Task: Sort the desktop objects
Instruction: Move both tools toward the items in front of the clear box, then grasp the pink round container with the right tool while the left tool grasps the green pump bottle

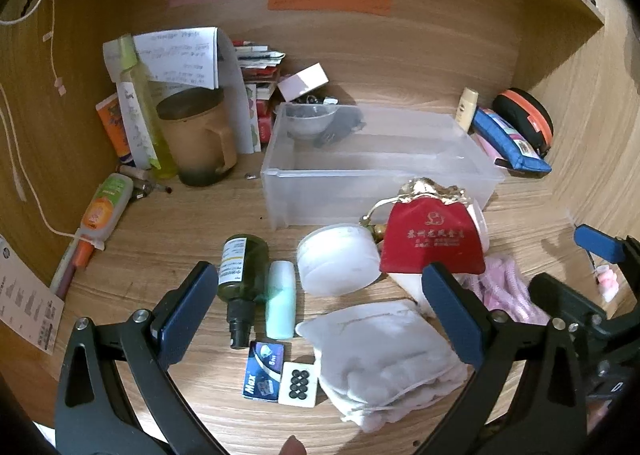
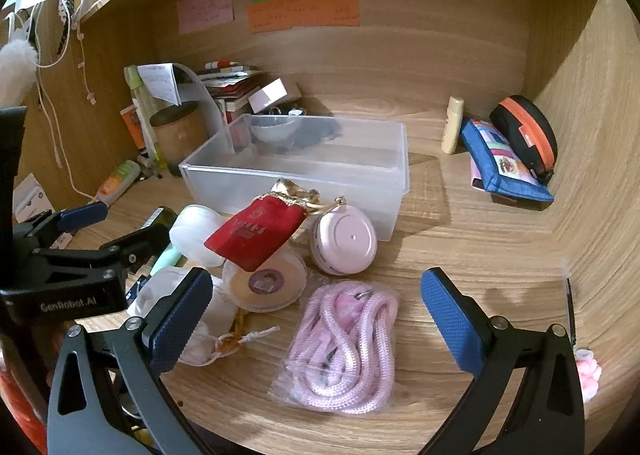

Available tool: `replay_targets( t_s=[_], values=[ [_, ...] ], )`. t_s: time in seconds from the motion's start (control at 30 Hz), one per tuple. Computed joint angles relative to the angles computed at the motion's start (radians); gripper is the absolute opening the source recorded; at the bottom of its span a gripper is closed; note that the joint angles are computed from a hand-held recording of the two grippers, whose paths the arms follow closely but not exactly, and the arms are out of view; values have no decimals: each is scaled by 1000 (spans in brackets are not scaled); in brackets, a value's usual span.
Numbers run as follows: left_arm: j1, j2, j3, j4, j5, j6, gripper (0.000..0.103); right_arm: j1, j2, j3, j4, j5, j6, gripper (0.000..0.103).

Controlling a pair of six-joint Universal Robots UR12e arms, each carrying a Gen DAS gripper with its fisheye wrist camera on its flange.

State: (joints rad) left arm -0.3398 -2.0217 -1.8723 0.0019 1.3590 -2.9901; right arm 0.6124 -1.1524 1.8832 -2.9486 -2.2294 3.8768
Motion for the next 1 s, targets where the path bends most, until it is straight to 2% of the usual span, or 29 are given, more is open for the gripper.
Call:
replay_targets(
  t_s=[0.2,0.33,0.43,0.7,0.73,0.77,0.83,1.0],
  values=[
    [26,-9,20,-52,-38,-11,103,-11,-4,12,-18,9,1,103],
    [35,-14,23,-26,13,4,103,-18,-6,14,1,-7,2,103],
    [51,-11,29,-51,-7,34,103,-31,-8,18,11,-5,-9,103],
    [76,-20,64,-204,-64,101,103,-95,-22,39,24,129,-40,103],
    [76,-25,70,-218,-60,106,99,-101,-22,38,36,135,-46,103],
    [76,-28,74,-230,-59,108,90,-107,-21,35,51,141,-54,103],
    [77,-37,90,-271,-64,110,83,-121,-23,35,63,170,-59,103],
    [86,-56,120,-329,-113,93,83,-170,-18,38,46,318,-63,101]
  ],
)
